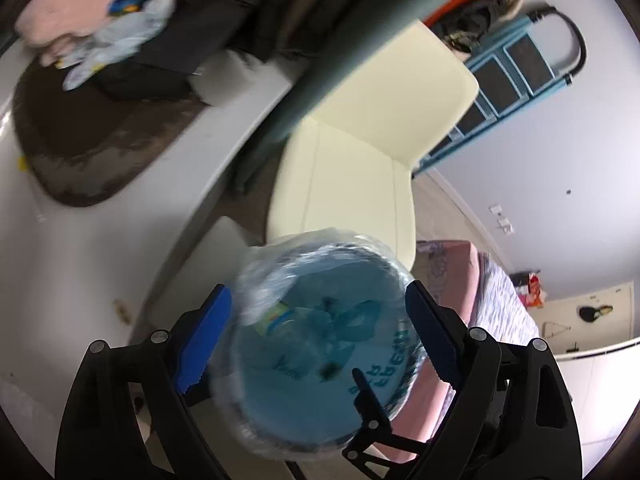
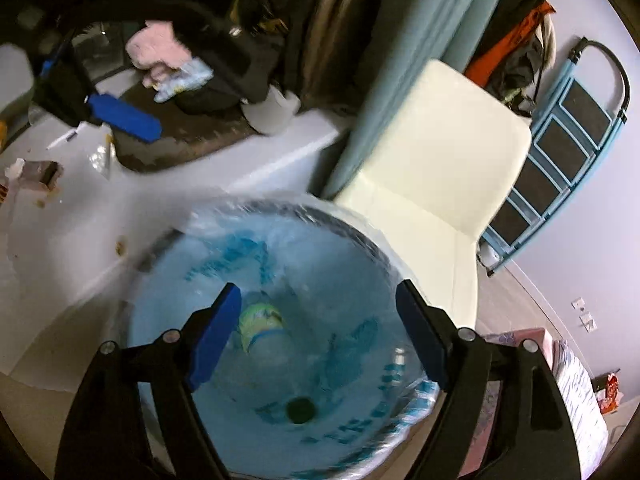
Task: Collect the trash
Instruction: 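Carry the bottle over the blue trash bin and open the right gripper, then return the right gripper to the table toward the pink box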
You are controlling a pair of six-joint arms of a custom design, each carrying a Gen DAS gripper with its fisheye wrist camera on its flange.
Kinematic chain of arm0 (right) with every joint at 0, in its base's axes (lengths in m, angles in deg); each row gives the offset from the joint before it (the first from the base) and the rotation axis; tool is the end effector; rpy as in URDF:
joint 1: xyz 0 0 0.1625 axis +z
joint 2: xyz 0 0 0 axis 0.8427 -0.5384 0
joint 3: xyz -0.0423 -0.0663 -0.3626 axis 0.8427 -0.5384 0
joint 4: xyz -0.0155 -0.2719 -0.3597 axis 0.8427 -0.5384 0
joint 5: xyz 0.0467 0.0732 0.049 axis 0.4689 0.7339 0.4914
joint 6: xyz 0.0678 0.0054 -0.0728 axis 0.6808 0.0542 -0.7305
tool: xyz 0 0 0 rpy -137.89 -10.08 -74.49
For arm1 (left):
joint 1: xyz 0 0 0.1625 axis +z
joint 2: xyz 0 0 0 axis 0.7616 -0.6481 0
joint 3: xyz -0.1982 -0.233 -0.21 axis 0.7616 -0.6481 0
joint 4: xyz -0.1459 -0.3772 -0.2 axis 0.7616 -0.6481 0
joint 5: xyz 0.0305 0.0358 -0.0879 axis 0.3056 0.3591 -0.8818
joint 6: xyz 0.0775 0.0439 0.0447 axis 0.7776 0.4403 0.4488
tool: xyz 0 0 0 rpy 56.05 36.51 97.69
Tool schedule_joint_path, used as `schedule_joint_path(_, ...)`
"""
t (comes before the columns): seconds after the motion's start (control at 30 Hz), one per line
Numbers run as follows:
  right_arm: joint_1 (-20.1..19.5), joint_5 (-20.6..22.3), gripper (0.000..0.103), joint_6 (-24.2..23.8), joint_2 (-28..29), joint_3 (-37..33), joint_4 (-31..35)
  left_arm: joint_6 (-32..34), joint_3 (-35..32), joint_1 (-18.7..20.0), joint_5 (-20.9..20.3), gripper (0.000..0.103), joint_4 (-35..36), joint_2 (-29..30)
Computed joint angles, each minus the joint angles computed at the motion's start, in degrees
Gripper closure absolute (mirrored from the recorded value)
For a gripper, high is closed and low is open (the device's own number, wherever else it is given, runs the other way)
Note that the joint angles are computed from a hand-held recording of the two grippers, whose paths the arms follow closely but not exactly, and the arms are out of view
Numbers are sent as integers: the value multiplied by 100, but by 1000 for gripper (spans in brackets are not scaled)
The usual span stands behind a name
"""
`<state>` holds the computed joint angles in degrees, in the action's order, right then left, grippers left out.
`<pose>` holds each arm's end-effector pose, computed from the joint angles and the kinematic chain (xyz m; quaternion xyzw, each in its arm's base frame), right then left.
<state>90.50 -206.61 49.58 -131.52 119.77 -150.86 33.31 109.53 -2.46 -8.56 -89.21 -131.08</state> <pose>0.4967 -0.2554 0.0507 0.0506 -0.8189 0.2965 0.4889 -0.2115 -0.4478 0.3749 0.2212 0.9697 0.0145 0.1023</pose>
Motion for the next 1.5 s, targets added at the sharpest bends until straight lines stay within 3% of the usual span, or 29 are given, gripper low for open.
schedule_joint_path(0.27,80,-86,26,-1004,1053,-877,-960,193,-593,638,438,17,703,-474)
schedule_joint_path(0.6,39,273,26,-2252,2387,-2226,-1914,544,-1291,1612,695,17,1155,-825)
schedule_joint_path(0.8,48,473,26,-2846,3295,-3295,-1963,886,-1576,2118,972,17,1271,-1004)
schedule_joint_path(1.17,144,970,26,-3331,4742,-5277,-1753,1828,-1888,3052,1532,17,1469,-1333)
schedule_joint_path(1.37,216,1244,26,-3796,5792,-6839,-1501,2377,-2093,3623,1723,17,1274,-1380)
schedule_joint_path(1.5,238,1424,26,-4211,6676,-8308,-976,2578,-2172,3996,1658,17,1069,-1374)
